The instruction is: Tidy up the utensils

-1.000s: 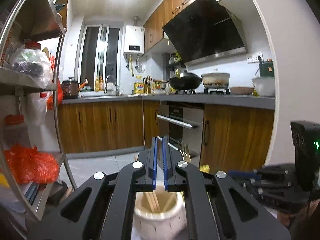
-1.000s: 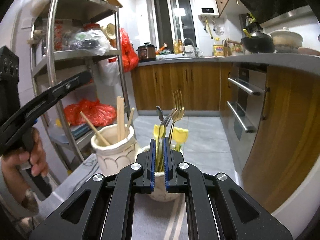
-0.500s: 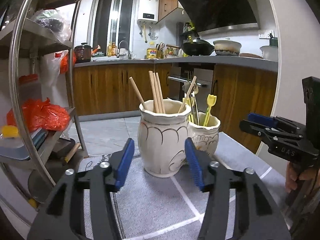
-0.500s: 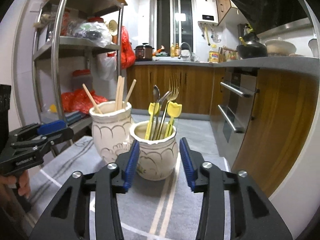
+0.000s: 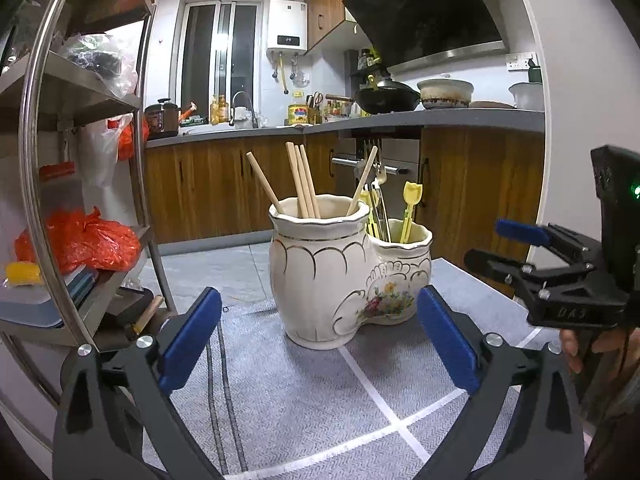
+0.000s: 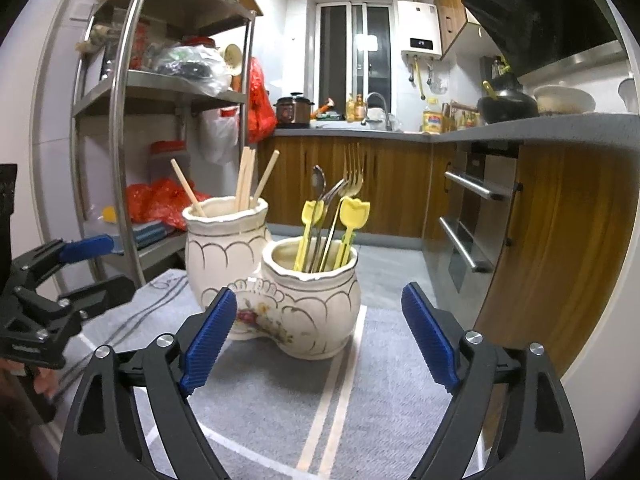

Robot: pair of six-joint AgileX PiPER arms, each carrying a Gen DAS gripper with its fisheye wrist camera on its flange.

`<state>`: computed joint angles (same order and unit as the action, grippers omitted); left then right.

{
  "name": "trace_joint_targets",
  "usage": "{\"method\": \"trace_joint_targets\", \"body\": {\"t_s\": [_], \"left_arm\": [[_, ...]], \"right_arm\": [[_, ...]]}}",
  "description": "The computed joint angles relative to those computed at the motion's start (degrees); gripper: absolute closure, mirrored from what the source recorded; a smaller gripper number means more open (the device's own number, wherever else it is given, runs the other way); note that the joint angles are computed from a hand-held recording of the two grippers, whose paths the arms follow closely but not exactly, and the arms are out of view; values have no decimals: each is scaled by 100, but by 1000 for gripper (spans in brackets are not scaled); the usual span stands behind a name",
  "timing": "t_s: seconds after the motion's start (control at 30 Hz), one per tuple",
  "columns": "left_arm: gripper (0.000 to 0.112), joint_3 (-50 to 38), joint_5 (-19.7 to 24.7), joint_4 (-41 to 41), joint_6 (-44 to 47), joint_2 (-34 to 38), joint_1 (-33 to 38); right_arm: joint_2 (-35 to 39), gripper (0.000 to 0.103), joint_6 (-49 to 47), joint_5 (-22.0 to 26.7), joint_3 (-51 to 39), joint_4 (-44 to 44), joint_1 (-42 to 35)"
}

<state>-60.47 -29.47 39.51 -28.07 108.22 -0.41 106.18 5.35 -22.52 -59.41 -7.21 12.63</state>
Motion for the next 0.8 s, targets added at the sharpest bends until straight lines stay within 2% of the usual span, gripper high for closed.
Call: {"method": "trace_joint_targets", "body": {"t_s": [0.13,0.37,0.8], "left_arm": [[15,35,-34,-91,94,-14,-8],[15,34,-38,-108,103,-14,0],[15,48,-41,-138,120,-22,-5]], "right_arm": [[-59,9,84,-250,164,25,-49],[-78,6,-146,-296,210,292,6],[-80,5,-132,-297,211,275,-4]]}}
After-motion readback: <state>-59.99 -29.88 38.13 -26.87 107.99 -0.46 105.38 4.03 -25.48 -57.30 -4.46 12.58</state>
